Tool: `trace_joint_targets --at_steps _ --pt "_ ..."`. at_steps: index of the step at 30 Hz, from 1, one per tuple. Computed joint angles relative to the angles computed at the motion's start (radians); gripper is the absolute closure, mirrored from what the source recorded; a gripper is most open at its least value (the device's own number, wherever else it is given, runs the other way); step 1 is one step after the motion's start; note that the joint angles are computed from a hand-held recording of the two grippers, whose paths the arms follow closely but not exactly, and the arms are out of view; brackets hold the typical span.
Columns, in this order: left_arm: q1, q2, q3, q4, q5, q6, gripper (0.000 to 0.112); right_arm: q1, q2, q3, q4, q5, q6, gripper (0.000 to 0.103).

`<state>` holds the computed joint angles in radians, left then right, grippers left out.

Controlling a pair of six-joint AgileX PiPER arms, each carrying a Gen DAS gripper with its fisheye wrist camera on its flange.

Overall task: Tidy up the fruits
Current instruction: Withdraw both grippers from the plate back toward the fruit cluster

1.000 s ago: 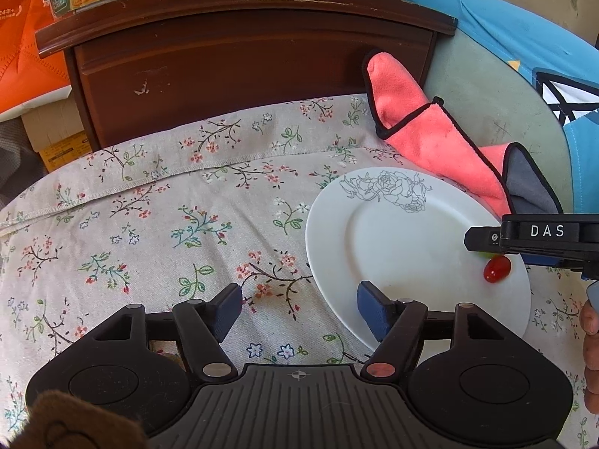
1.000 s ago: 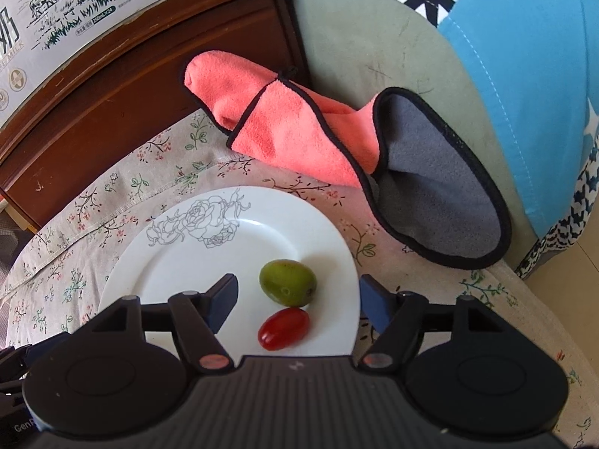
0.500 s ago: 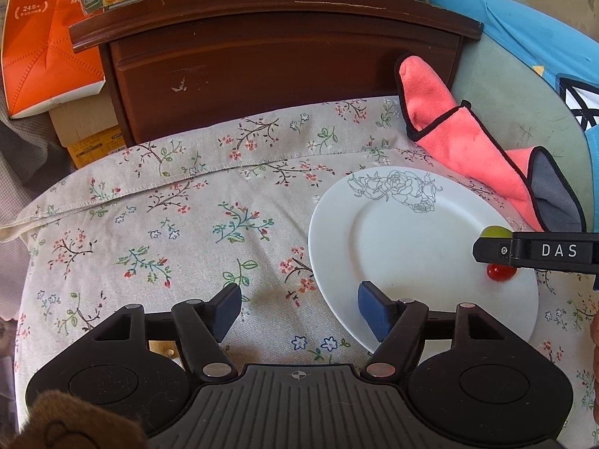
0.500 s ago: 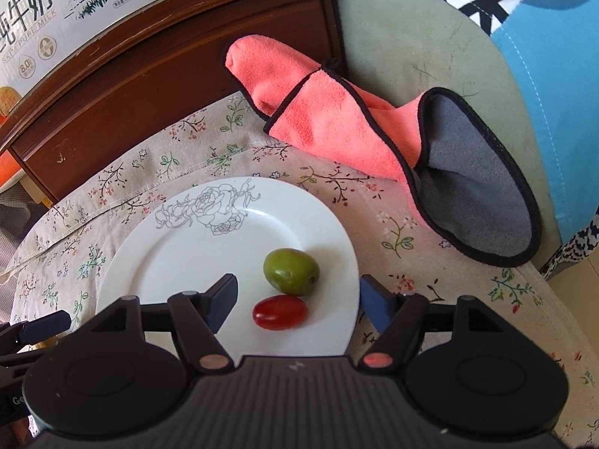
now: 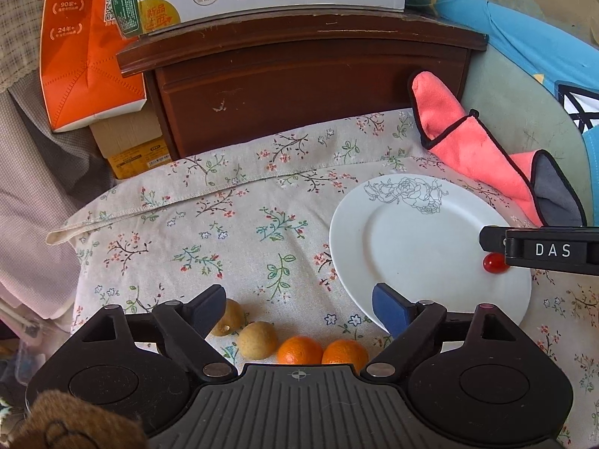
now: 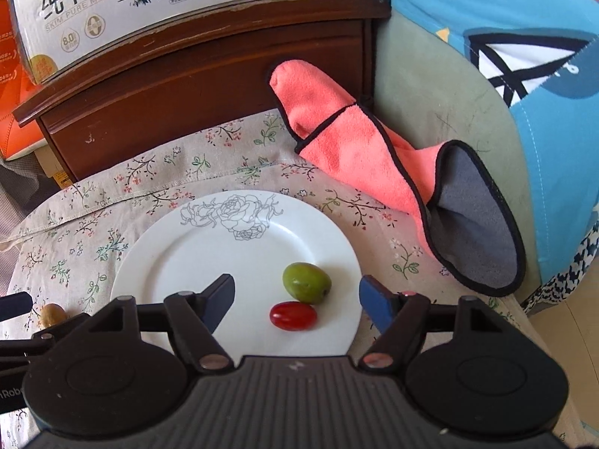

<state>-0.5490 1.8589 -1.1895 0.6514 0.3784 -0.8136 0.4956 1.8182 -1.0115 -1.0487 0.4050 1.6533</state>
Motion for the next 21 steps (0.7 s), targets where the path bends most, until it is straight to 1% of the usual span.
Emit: trace_joint_targets --at_steps 2,7,9,11,13,18,21 --pt "0.0 -0.019 0.012 -0.008 0.021 0.009 0.025 0.025 -0.016 0.001 0.011 0.015 -0.014 0.027" --pt "0.0 -0.07 0.06 0.011 0.039 0.0 0.024 0.083 -0.046 0.01 0.003 0.047 0.004 0.026" --pt "0.0 -0.085 0.08 0.03 0.04 -0.011 0.024 0.099 -0.055 0.01 0.02 0.047 -0.001 0.026" --pt "0.006 -0.094 0.09 0.003 0.045 0.019 0.024 0.114 -0.06 0.008 0.054 0.044 -0.031 0.026" --pt "0.016 -0.103 0.103 -0.025 0.04 0.044 0.024 0.131 -0.066 0.009 0.075 0.046 -0.045 0.026" --pt "0.031 -0.121 0.133 -0.021 0.038 0.045 0.024 0.187 -0.076 0.014 0.084 0.069 -0.048 0.026" --pt "0.046 -0.131 0.149 -0.049 0.029 0.071 0.024 0.215 -0.082 0.023 0.071 0.085 -0.018 0.026"
